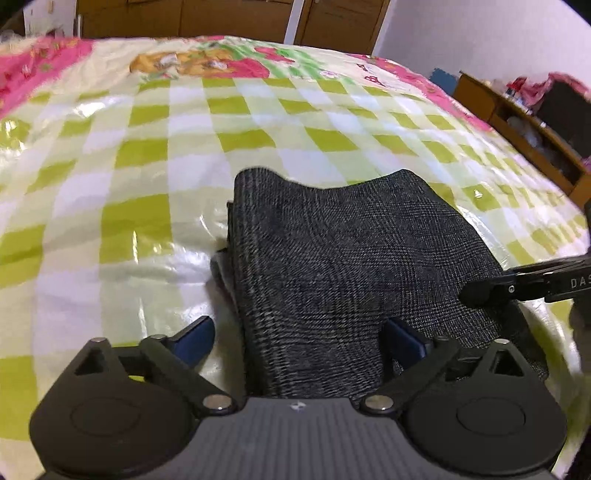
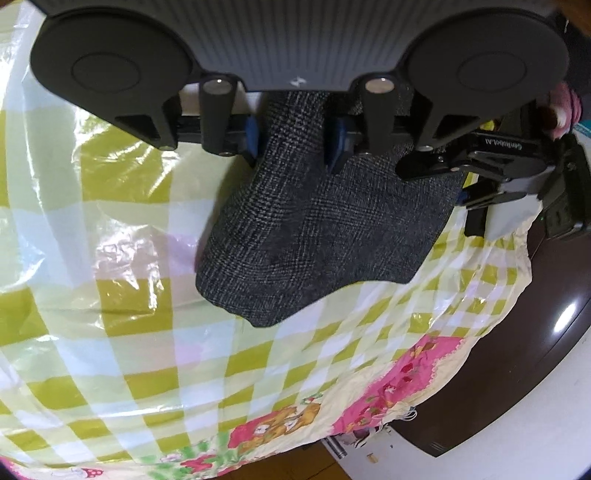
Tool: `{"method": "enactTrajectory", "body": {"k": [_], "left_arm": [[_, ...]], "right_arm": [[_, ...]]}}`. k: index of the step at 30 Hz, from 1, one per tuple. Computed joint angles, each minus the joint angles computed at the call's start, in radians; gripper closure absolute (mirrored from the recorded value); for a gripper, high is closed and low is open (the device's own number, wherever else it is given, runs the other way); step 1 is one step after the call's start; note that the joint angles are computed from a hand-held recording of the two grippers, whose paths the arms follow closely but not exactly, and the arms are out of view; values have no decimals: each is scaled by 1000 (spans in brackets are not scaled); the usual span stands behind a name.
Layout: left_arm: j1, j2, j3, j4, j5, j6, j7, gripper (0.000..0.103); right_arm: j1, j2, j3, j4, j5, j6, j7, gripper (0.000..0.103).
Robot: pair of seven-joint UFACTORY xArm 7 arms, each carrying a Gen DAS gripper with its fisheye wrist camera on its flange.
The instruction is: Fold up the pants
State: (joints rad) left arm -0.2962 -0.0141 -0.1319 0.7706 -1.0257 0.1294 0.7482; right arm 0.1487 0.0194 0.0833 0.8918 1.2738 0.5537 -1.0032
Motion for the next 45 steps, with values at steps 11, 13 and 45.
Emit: {"method": "enactTrajectory", "body": {"k": [11,13,45], "left_arm": [[45,65,-15,96,-323,133,352,0],[47,45,-16,84,-318,144,343,4],[-158,488,-164,759,215,174,-200,32]], "right_arm": [[-30,127,28,92,99,92,-31,55],[-22,124,38,98,91,61,-17,60],[-253,-101,-212,91,-144,189,53,82]]}}
